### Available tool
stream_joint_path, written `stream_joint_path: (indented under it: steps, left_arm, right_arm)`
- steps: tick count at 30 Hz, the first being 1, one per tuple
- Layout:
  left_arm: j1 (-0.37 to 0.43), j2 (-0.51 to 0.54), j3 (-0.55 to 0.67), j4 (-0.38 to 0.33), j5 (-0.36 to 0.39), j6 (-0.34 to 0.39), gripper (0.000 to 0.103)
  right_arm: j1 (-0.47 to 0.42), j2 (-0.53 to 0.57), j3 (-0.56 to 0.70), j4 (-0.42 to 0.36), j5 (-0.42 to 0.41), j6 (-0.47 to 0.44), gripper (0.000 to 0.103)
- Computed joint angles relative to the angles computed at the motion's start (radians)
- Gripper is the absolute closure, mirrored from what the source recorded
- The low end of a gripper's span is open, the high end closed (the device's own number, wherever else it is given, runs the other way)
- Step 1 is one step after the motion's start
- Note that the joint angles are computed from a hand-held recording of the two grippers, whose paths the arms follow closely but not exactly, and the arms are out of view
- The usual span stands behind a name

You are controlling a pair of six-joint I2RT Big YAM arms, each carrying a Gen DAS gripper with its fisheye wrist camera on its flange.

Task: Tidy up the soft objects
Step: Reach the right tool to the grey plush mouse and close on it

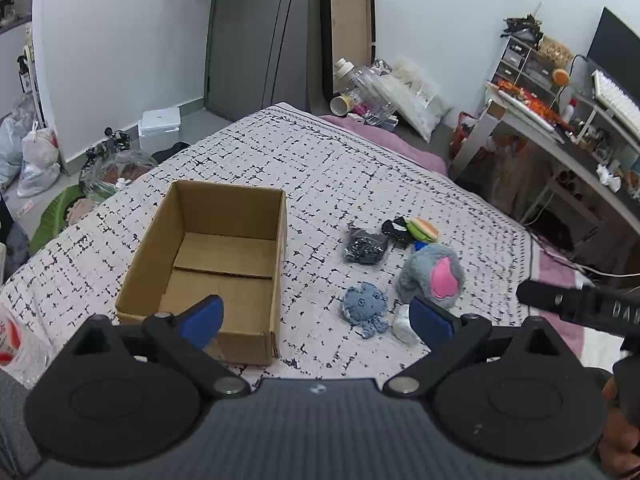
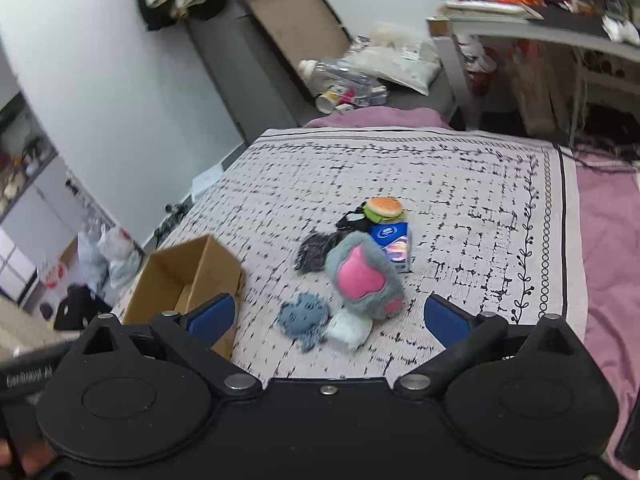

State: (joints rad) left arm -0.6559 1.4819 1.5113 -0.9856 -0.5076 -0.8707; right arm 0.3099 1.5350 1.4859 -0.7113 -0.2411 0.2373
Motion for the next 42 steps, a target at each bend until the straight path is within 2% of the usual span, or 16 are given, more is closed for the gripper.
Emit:
stream_joint_path:
  steps: [7, 12, 16, 19, 23, 27, 31, 34, 37, 39, 42]
  left_arm:
    - [0.018, 0.067, 0.042, 0.034, 0.014, 0.02, 0.004]
    - [0.031, 0.117, 0.074, 0.06, 0.029, 0.035, 0.012]
    - [0.038, 0.164, 0.109, 0.062, 0.041, 0.043, 0.018]
    - [0.044, 0.194, 0.13, 0.076, 0.064, 0.045, 0.029]
    - [0.053, 0.233, 0.159, 0.085, 0.097, 0.048, 0.041]
    - [0.062, 0.27, 0.19, 0.091, 0.134, 0.038, 0.054]
    - [0.065, 0.311, 0.233, 0.073, 0.133, 0.041, 0.054]
    - [0.069, 0.351, 0.282, 0.029, 0.131, 0.027, 0.054]
    - [0.074, 0.374, 0.306, 0.024, 0.142, 0.023, 0.054]
    - [0.08, 0.388, 0.324, 0.016, 0.151, 0.01, 0.054]
    - [0.088, 0.402, 0.343, 0.018, 0.166, 0.0, 0.054]
  right_arm:
    - [-0.014, 0.095, 0.072, 0.008, 0.033, 0.079, 0.009]
    - [-0.027, 0.139, 0.095, 0.021, 0.033, 0.164, 0.015]
    - [-0.033, 0.169, 0.104, 0.043, 0.038, 0.217, 0.016]
    - [-0.039, 0.195, 0.111, 0.057, 0.043, 0.258, 0.017]
    - [-0.04, 0.238, 0.134, 0.062, 0.061, 0.292, 0.027]
    - [-0.049, 0.258, 0.136, 0.083, 0.077, 0.344, 0.03]
    - [-0.052, 0.303, 0.175, 0.048, 0.078, 0.368, 0.035]
    - [-0.057, 0.314, 0.179, 0.042, 0.083, 0.412, 0.046]
    - [-0.055, 0.333, 0.197, 0.019, 0.097, 0.414, 0.053]
    - [-0.057, 0.354, 0.222, -0.019, 0.067, 0.41, 0.059]
    - [-0.058, 0.366, 0.23, -0.04, 0.009, 0.397, 0.061]
